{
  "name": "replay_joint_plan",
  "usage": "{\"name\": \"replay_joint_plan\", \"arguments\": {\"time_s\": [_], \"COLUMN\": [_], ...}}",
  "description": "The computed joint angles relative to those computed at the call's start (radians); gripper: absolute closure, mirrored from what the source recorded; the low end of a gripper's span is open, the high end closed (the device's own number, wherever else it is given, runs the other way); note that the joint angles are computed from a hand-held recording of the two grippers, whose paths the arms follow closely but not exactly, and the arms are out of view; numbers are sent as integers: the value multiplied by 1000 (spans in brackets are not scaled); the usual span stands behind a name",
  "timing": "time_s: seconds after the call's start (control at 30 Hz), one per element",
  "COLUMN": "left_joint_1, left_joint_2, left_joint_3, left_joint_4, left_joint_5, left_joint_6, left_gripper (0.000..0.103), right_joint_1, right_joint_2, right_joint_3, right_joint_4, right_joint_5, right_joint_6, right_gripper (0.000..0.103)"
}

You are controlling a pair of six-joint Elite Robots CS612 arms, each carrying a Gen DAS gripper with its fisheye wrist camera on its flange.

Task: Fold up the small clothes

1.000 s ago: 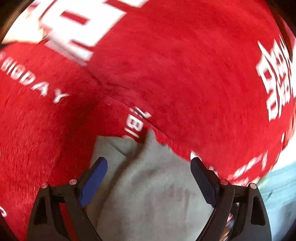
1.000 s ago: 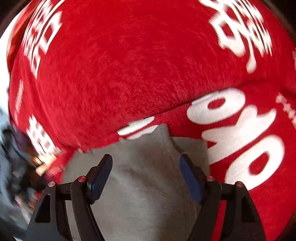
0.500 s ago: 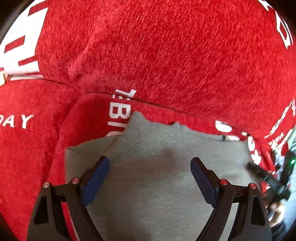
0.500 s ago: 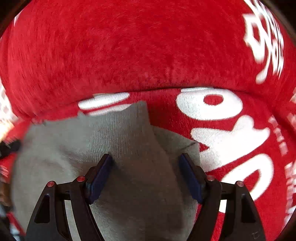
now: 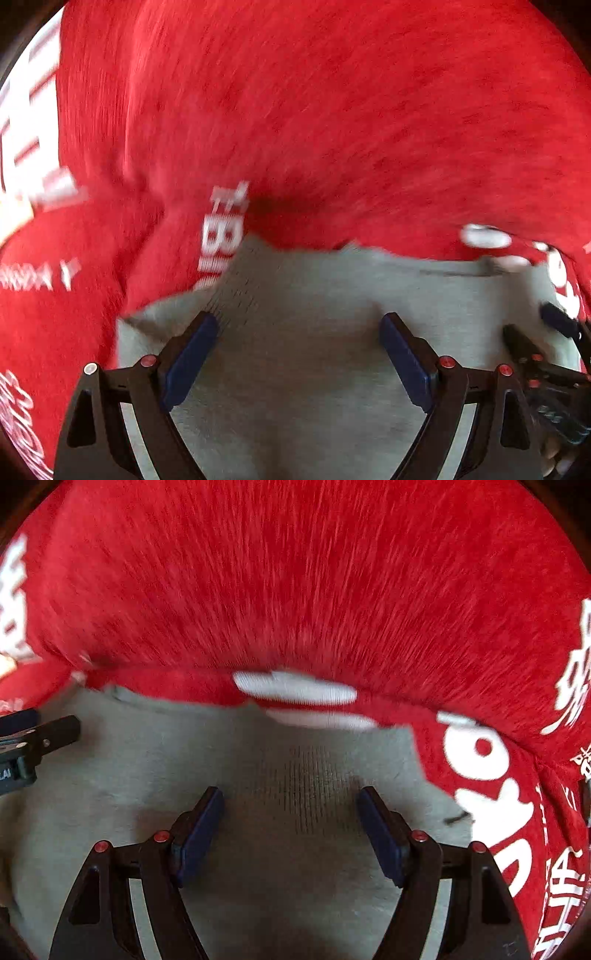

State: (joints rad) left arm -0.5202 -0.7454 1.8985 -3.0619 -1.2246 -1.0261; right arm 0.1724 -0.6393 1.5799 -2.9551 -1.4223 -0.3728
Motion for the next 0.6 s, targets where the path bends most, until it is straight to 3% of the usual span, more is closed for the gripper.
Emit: {"name": "replay_joint_plan", "arguments": {"time_s": [0.03,0.1,0.13,0.23,0.3,0.37,0.47,0.53,0.6], "left_joint_1": [2,6,7,2,-8,-36,-89,-122,-142], "left_joint_2": [0,1,1,1,-11,-34,-68,-76,-78], "left_joint_3": [23,34,26,-7,-16,2,72,102,113], "left_joint_4": [-74,-105,-61,38,91,102,7,-44,-34], "left_joint_5": [11,6,8,24,43,98,138,136,139], "left_joint_6": [-26,-44,-39,-31,-36,-54,-75,-94,-111], "left_gripper": [12,12,12,12,12,12,12,12,12], "right_joint_1": [-8,-22,-23,-52,-57,-80,-107,-102,-90], "right_joint_2": [2,13,19,17,-1,-39,-94,-108,-116], "right_joint_3": [-8,-22,-27,-41,-20,46,149,188,226], "right_joint_4": [13,8,-8,40,12,-56,-112,-128,-149], "right_joint_5": [14,22,-19,15,-65,-7,107,123,109], "right_joint_6": [24,53,57,143,153,131,64,5,-71], "right_gripper": [23,23,21,21,21,21,20,20,21]}}
